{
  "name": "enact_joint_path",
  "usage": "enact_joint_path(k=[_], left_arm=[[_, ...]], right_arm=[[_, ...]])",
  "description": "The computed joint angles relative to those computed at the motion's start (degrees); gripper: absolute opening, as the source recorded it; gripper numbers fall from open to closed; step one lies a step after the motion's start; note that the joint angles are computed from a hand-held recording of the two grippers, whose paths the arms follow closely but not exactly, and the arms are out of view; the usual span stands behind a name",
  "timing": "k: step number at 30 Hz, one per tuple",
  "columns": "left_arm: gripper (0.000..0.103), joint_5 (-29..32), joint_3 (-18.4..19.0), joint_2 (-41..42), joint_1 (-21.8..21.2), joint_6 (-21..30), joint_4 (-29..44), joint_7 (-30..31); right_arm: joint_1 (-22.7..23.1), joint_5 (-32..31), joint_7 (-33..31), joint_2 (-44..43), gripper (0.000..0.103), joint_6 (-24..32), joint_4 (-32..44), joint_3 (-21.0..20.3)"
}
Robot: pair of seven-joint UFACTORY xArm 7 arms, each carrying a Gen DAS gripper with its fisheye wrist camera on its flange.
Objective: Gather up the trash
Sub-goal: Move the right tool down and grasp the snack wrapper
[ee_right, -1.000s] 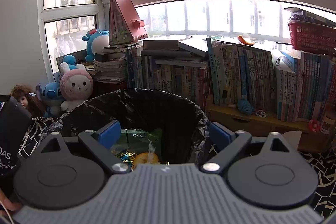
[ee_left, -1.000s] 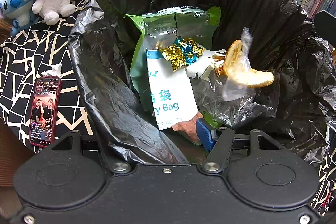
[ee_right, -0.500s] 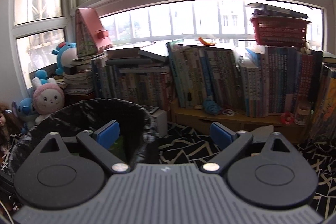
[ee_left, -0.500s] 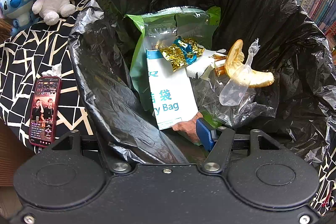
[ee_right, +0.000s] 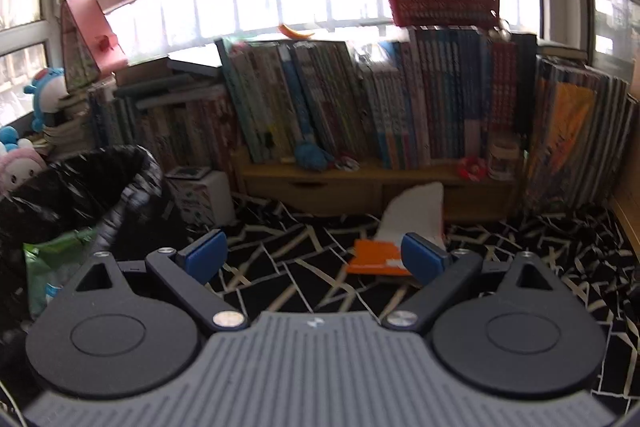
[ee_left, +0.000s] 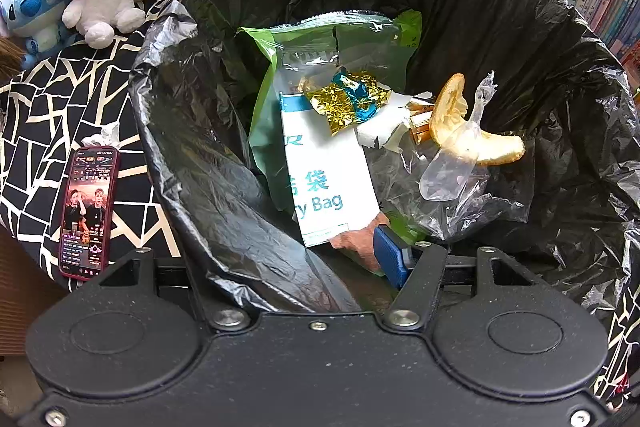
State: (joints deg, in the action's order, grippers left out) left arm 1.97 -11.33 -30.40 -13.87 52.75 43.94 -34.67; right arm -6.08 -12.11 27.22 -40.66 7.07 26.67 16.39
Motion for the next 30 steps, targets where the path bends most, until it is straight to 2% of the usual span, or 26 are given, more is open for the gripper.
enact_joint_path(k=[8,15,22,30], left_arm=[[0.061,-0.13,0.11,-0.11,-0.09,-0.07,-0.18,0.21],[0.062,-0.40,0.26,-0.09,-0.10,-0.24,-0.23,0.32],[0.062,-0.57,0.26,-0.13,0.03,0.08,-0.09,0.23],[0.063,-0.23,0.07,-0.05,0.20,0.29,0.09,-0.57]], right_arm=[[-4.86,-2.05,3.76,2.15,0.097,2.38,-2.28,2.68],[-10.67,-6.43,10.35,3.79,0.096,3.31,-3.42,6.24],[-22.14,-14.90,19.54,8.24,0.090,3.64,-1.29,11.58],[-37.27,-29.67,31.80,17.30,0.089,4.67,4.56,20.75]])
